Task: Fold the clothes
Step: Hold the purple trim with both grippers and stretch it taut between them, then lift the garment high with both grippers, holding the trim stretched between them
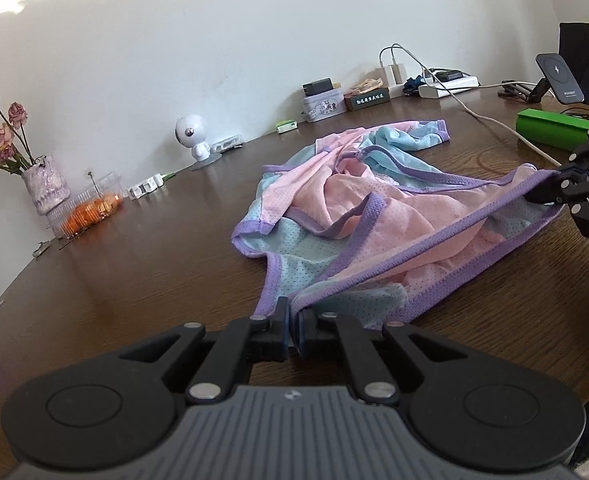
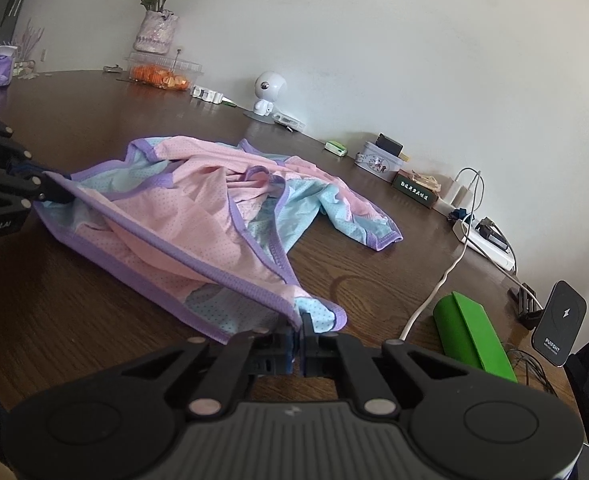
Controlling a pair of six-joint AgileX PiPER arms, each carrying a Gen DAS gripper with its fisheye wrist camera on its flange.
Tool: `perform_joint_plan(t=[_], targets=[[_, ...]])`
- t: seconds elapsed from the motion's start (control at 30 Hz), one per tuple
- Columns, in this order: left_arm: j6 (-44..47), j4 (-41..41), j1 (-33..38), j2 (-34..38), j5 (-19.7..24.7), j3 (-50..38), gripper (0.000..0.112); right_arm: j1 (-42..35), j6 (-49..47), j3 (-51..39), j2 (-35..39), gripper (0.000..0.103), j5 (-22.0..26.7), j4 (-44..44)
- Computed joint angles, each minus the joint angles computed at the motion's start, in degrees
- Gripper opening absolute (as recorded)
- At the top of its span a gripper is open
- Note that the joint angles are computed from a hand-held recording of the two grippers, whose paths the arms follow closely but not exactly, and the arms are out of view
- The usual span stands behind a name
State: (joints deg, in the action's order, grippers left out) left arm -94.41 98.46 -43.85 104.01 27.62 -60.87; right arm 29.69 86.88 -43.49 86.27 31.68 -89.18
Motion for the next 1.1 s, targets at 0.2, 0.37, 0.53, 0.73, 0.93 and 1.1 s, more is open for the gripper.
perform_joint_plan(t=[0.2,0.37,0.53,0.73,0.93,1.1], targets=[[18.3,-17.9,1.2,0.7,-1.5,-5.6,0.002,-0.3,-1.4,-0.7,0.2,0.002,-0.3,1.3],[37.6,-37.1,5.5,-0.9,-7.8,-9.7,0.002,-3.3,-8.1,-2.9,-0.8,0.002,-4.0,8.1],[58.0,-53.8,8.9,-1.9,-11.2,-15.9,0.002,-8.5,-17.4,-6.4,-3.2,0.002,-9.5,13.9],[66.9,-56.1,9.8,-0.4,-10.8,-25.4,0.002,-11.8,-32.8,-13.5,-4.8,0.002,-11.6,20.7],[61.8,-47.9,9.0,1.5,-9.7,-32.7,0.002,-12.7,-33.4,-19.6,-4.1,0.002,-10.8,13.9],[68.7,-53.1,9.4,4.2,-8.3,-41.8,0.002,-14.6,-40.4,-25.1,-3.1,0.002,-12.3,18.3]])
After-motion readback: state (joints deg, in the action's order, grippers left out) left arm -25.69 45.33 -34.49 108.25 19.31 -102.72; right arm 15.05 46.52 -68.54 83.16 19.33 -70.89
